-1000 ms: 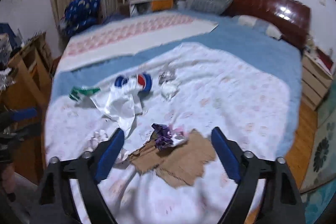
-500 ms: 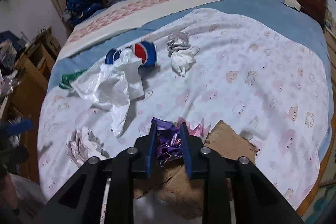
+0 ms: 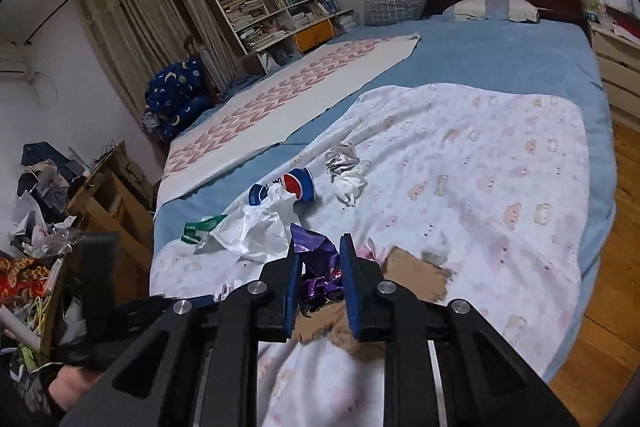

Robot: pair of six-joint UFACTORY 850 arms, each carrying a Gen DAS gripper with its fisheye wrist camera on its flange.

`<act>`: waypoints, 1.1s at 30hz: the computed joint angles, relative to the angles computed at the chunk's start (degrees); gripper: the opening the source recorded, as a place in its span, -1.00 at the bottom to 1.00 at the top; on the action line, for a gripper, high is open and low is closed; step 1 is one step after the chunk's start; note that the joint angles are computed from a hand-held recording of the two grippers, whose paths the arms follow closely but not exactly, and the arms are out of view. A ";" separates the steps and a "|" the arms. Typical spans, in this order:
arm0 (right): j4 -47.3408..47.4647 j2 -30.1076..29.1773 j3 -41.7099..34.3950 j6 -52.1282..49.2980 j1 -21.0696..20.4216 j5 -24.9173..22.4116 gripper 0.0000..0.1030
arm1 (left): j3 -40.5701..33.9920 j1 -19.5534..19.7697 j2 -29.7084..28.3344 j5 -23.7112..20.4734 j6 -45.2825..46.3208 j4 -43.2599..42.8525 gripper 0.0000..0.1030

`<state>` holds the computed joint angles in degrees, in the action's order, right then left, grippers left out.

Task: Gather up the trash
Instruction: 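Grasp the crumpled grid paper with the left tool while the right tool holds the purple wrapper, then carry wrapper and grid paper to the red wastebasket and open both tools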

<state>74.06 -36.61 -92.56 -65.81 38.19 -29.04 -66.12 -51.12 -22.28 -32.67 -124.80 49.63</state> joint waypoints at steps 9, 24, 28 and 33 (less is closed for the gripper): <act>0.59 4.71 6.01 -4.54 -0.72 1.22 -0.61 | 6.13 0.16 2.97 4.34 -26.96 15.51 -0.19; 12.89 16.05 18.10 -12.34 -3.76 0.39 -0.61 | -4.50 -10.52 3.46 -19.98 -8.99 6.56 -0.21; 15.45 23.66 25.17 -15.63 -7.02 -0.05 -0.61 | -14.24 -13.09 0.19 -24.00 -3.97 7.66 -0.21; 15.02 35.74 35.11 -16.43 -16.81 0.11 -0.61 | -31.89 -14.13 -8.61 -22.39 4.59 12.44 -0.21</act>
<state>89.08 -0.87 -57.45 -82.24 21.38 -28.93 -98.01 -65.25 -30.89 -55.06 -120.21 62.07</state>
